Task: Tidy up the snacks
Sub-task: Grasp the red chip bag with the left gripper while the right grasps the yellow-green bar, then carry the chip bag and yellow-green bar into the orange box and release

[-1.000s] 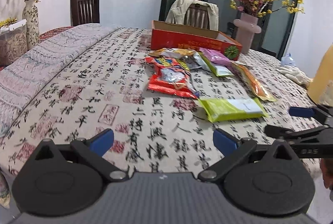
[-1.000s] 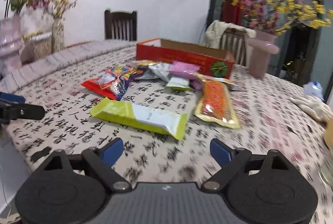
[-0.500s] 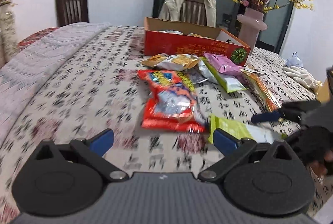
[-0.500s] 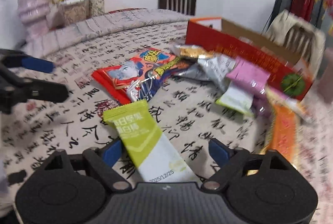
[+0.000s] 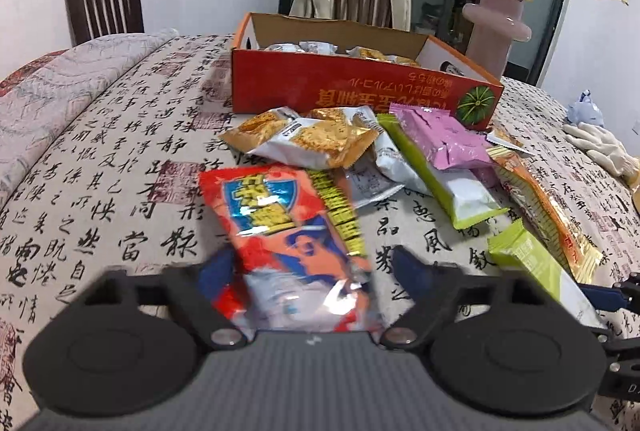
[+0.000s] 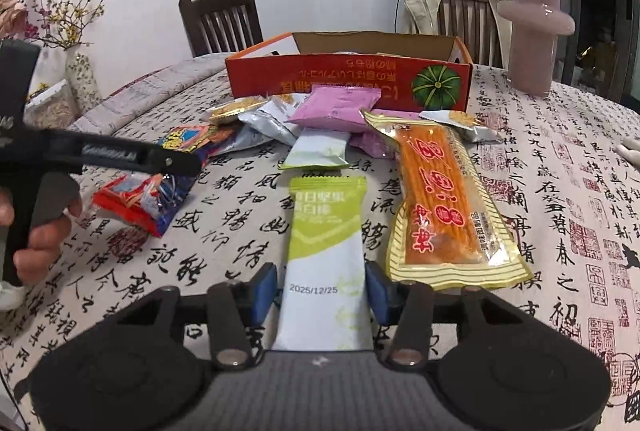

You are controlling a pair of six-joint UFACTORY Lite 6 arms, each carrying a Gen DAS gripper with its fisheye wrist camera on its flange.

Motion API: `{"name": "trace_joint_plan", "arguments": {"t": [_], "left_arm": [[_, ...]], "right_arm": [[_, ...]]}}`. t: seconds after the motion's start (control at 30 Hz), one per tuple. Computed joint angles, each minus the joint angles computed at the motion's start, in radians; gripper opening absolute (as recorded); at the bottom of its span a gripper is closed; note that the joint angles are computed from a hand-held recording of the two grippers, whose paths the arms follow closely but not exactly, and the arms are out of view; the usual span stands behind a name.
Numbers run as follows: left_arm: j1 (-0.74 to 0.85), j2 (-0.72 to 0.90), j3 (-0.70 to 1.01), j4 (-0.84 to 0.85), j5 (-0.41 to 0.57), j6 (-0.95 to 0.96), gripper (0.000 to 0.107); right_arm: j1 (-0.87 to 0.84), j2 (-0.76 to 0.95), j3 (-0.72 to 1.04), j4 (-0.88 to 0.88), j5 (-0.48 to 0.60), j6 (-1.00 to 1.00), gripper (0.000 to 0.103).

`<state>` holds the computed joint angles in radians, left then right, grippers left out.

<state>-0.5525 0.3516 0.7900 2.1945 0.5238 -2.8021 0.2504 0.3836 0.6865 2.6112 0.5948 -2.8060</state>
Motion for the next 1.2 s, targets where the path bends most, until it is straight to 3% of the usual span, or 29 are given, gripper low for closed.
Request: {"name": "trace_joint_plan", "arguments": {"t": [0.03, 0.1, 0.23, 0.47, 0.67, 0.8, 0.93, 1.1, 1.2], "left_arm": [[-0.008, -0.009, -0.016, -0.003, 0.012, -0.002, 0.061], [-0.026, -0.054, -0.068, 0.014, 0.019, -0.042, 0.059], [-0.126, -0.182, -0.207, -0.051, 0.059, -0.078, 0.059], [-0.482, -0.484, -0.442, -0.434, 0.204, 0.0, 0.059], [-0.662, -0.576, -0.469, -0.64, 0.338, 0.09, 0.059], [-0.625, -0.594, -0.457, -0.634, 0.335, 0.132, 0.059], [-0.49, -0.616, -0.413, -0.555, 0.279, 0.229, 0.059], [-0.161, -0.576, -0.26, -0.297, 0.061, 0.292, 0.059], [0.023, -0.424, -0.056, -0.118, -0.033, 0.281, 0.059]], "right_arm": [[0.007, 0.002, -0.002, 0.03, 0.002, -0.029, 0.046], [0.035, 0.004, -0.007, 0.123, 0.003, -0.093, 0.039], [0.069, -0.031, -0.058, 0.218, 0.017, -0.162, 0.037], [0.055, -0.244, -0.286, 0.208, 0.072, -0.144, 0.036], [0.029, -0.464, -0.474, 0.173, 0.091, -0.102, 0.036], [0.015, -0.543, -0.515, 0.165, 0.077, -0.096, 0.036], [-0.026, -0.566, -0.488, 0.103, 0.057, -0.062, 0.036], [-0.092, -0.511, -0.315, -0.021, 0.013, 0.012, 0.036], [-0.114, -0.4, -0.111, -0.081, -0.028, 0.061, 0.036]]}}
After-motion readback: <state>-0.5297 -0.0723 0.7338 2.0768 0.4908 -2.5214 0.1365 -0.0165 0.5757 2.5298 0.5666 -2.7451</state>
